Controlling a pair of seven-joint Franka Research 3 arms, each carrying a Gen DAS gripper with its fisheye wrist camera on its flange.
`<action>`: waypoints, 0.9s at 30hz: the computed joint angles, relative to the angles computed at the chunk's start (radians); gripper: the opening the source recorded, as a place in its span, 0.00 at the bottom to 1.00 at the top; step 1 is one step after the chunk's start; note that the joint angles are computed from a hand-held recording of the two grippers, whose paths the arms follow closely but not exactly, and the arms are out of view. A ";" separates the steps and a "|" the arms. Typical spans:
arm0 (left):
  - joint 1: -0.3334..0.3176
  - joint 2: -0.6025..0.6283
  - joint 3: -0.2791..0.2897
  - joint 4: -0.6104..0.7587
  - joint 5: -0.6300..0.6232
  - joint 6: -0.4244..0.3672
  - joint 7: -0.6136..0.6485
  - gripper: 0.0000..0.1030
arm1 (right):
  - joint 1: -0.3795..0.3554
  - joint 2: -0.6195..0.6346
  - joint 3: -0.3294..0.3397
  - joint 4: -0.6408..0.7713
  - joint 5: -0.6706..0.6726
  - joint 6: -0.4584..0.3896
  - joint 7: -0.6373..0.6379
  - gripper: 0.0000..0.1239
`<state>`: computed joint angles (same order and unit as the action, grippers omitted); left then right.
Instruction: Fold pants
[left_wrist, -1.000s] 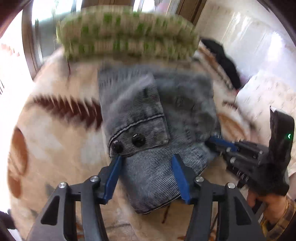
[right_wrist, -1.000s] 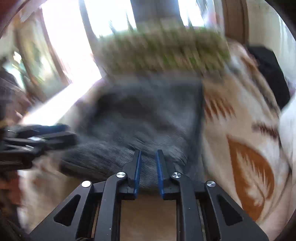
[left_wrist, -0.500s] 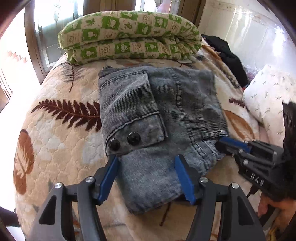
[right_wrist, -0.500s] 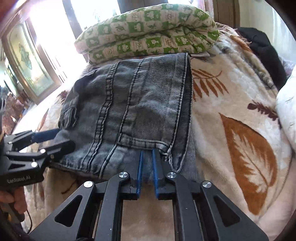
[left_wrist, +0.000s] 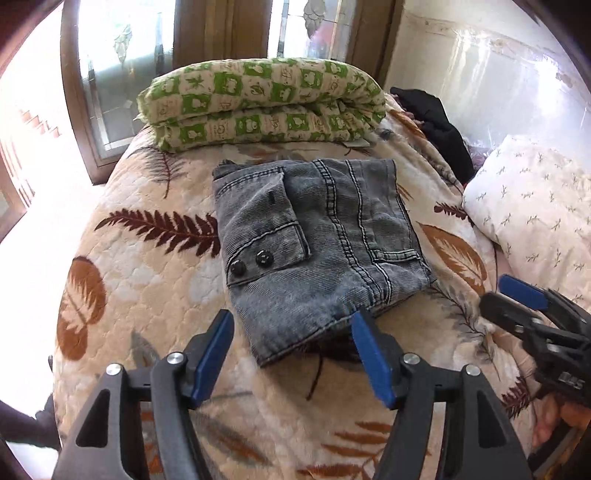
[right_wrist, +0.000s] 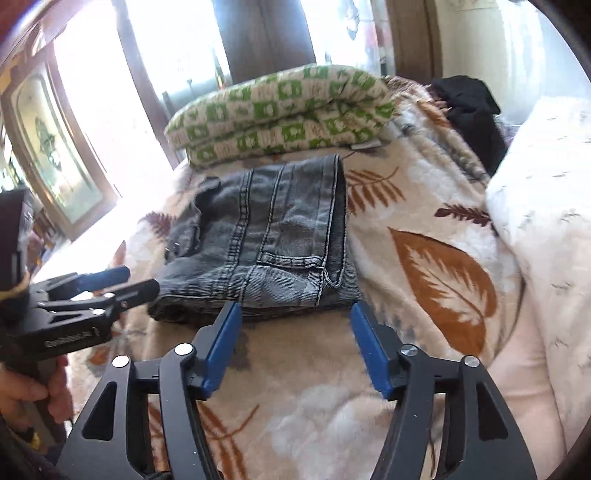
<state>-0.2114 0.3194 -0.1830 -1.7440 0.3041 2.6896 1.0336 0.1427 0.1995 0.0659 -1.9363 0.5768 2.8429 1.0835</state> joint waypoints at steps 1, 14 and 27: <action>0.000 -0.005 0.000 -0.006 -0.003 0.002 -0.007 0.69 | -0.008 -0.023 0.012 -0.018 0.037 0.007 -0.020 0.54; -0.037 -0.138 0.041 -0.145 0.203 0.049 -0.229 0.84 | 0.044 -0.152 0.007 -0.160 0.252 0.090 -0.186 0.67; -0.014 -0.247 0.019 -0.260 0.376 0.081 -0.423 1.00 | 0.085 -0.196 -0.007 -0.211 0.393 0.135 -0.372 0.81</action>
<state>-0.2257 0.0728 -0.1643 -2.0037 0.6804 2.7707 0.6108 0.2272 0.0031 0.0594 -2.1476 0.9698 2.9777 0.7111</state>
